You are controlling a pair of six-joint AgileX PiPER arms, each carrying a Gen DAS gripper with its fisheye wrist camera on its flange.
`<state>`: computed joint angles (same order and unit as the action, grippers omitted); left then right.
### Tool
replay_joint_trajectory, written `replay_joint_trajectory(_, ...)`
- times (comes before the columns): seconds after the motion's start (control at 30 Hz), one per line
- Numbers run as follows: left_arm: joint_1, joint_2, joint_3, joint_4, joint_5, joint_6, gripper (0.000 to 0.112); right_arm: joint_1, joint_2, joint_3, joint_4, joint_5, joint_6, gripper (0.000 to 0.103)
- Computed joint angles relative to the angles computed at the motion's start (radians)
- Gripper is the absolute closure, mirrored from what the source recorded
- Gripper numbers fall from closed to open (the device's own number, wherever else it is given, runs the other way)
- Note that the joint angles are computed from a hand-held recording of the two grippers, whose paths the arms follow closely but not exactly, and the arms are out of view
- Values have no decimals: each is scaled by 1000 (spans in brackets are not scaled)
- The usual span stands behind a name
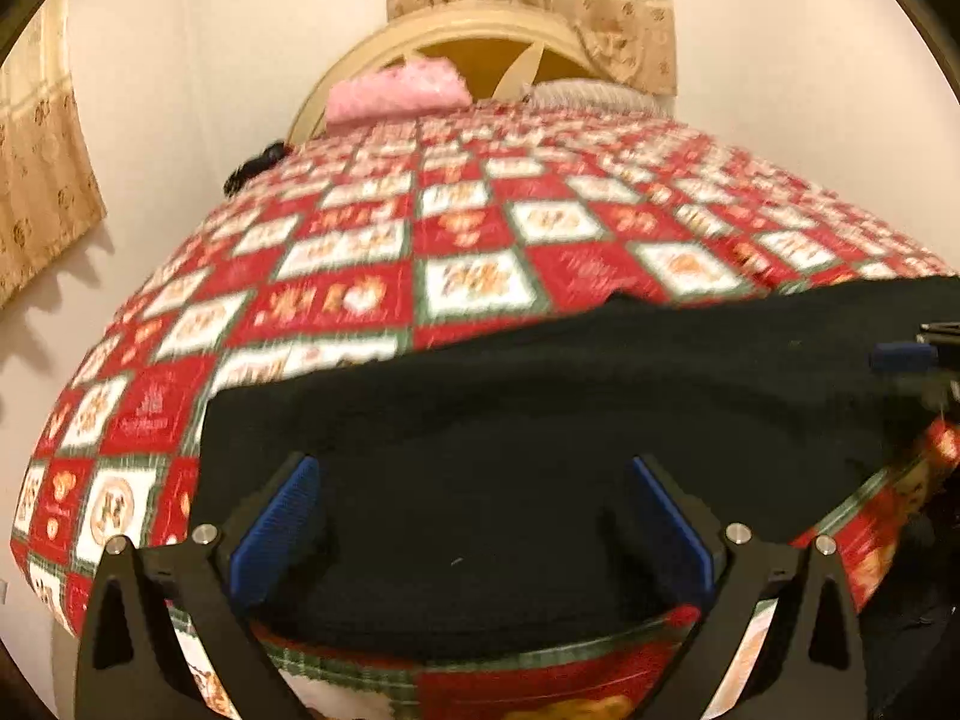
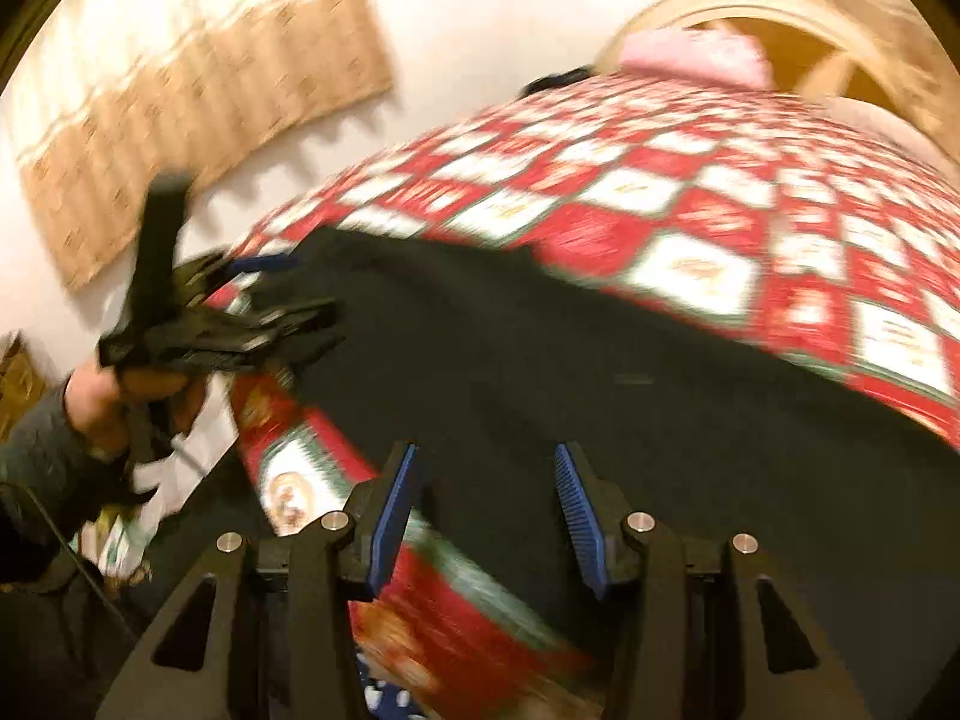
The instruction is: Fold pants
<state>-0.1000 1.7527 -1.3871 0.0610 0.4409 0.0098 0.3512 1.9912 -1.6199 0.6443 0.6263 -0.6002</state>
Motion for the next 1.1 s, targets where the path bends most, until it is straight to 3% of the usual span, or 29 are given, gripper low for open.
replay_joint_trajectory(0.13,-32,13,-38,-110,-2,85,9,-168,-164,180,49,-103,10,53)
replay_joint_trajectory(0.27,-88,81,-117,-78,24,59,9,-425,-348,342,92,-165,9,53)
replay_joint_trajectory(0.5,-132,150,-179,-13,54,-24,9,-792,-388,314,38,-104,91,53)
replay_joint_trajectory(0.57,-135,156,-181,4,61,-44,9,-844,-364,296,-15,-105,131,53)
replay_joint_trajectory(0.8,-133,192,-203,59,89,-102,9,-947,-233,221,85,33,66,53)
replay_joint_trajectory(0.9,-127,194,-202,37,88,-89,9,-954,-236,266,162,3,-37,53)
replay_joint_trajectory(1.0,-127,195,-202,38,86,-89,9,-956,-225,260,212,33,-93,53)
replay_joint_trajectory(1.1,-124,198,-207,18,89,-75,9,-926,-223,259,181,22,-110,53)
